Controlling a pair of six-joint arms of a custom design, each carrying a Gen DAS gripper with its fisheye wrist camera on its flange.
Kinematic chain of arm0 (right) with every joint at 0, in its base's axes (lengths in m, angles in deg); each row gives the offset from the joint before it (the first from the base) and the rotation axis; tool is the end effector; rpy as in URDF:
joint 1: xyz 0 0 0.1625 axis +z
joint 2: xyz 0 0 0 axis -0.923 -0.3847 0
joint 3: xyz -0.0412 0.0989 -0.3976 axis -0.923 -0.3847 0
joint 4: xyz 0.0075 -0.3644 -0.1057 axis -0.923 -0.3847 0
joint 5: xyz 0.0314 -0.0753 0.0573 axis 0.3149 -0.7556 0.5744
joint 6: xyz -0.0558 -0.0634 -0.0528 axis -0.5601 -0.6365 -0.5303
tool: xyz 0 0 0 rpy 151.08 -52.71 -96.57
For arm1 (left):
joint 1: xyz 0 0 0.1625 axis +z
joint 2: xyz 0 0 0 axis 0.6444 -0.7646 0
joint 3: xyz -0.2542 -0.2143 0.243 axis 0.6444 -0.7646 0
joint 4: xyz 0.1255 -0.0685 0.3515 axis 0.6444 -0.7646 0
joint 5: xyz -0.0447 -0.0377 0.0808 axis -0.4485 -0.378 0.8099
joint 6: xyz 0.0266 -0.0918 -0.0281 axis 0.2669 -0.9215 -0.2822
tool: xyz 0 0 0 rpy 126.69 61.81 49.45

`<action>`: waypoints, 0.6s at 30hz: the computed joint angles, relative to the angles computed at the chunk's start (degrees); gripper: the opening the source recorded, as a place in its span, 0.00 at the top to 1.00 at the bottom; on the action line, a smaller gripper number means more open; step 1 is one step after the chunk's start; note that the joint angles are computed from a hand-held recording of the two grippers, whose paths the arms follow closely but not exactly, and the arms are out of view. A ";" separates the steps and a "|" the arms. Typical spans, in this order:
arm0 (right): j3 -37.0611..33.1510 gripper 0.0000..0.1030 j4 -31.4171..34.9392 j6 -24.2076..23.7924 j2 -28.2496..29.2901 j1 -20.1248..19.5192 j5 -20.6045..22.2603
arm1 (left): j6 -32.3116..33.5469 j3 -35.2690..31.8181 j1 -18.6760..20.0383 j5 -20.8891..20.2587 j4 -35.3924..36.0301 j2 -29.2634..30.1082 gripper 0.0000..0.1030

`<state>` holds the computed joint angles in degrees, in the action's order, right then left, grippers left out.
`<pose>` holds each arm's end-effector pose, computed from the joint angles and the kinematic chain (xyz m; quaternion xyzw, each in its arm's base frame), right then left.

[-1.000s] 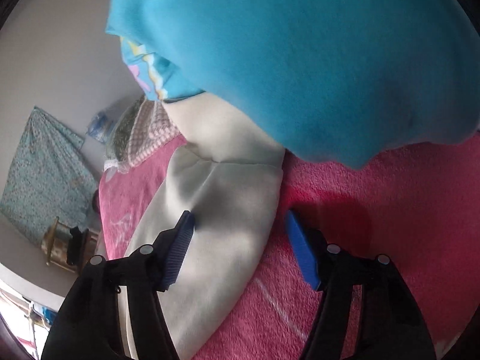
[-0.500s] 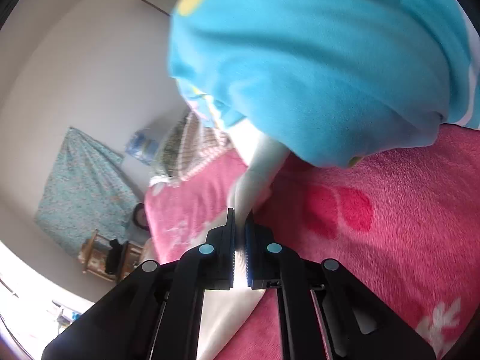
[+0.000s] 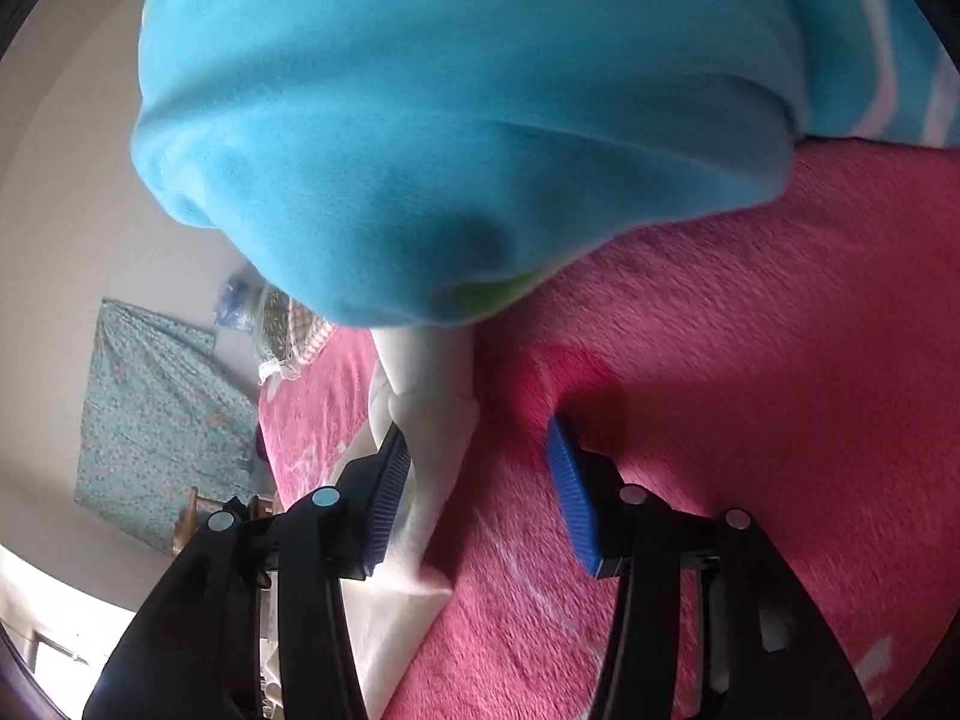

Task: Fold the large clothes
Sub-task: 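Grasp the other sleeve cuff on the pink blanket with the right gripper and lift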

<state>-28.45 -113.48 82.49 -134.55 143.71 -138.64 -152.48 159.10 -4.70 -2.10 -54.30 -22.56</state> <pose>-0.0493 -0.7061 0.5601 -0.2809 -0.8110 0.5119 0.0354 -0.3271 -0.5012 0.2029 -0.0064 0.8521 -0.3312 0.4051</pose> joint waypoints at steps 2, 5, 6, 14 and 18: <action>-3.85 0.55 1.46 -0.35 2.30 0.48 -1.01 | 0.00 0.03 -0.01 0.00 -0.03 -0.01 0.07; -5.64 0.87 2.33 -1.47 3.25 1.23 -1.89 | -0.01 0.03 -0.01 0.01 -0.02 -0.02 0.07; -6.19 0.89 2.69 -2.29 3.46 1.88 -2.54 | -0.01 0.03 -0.01 0.01 -0.02 -0.02 0.07; -9.84 0.92 0.00 -23.56 5.93 11.78 -8.42 | 0.07 0.17 0.00 0.02 -0.22 -0.06 0.07; -11.66 0.92 -0.73 -34.56 7.23 17.29 -8.94 | 0.13 0.24 0.00 0.06 -0.32 -0.09 0.07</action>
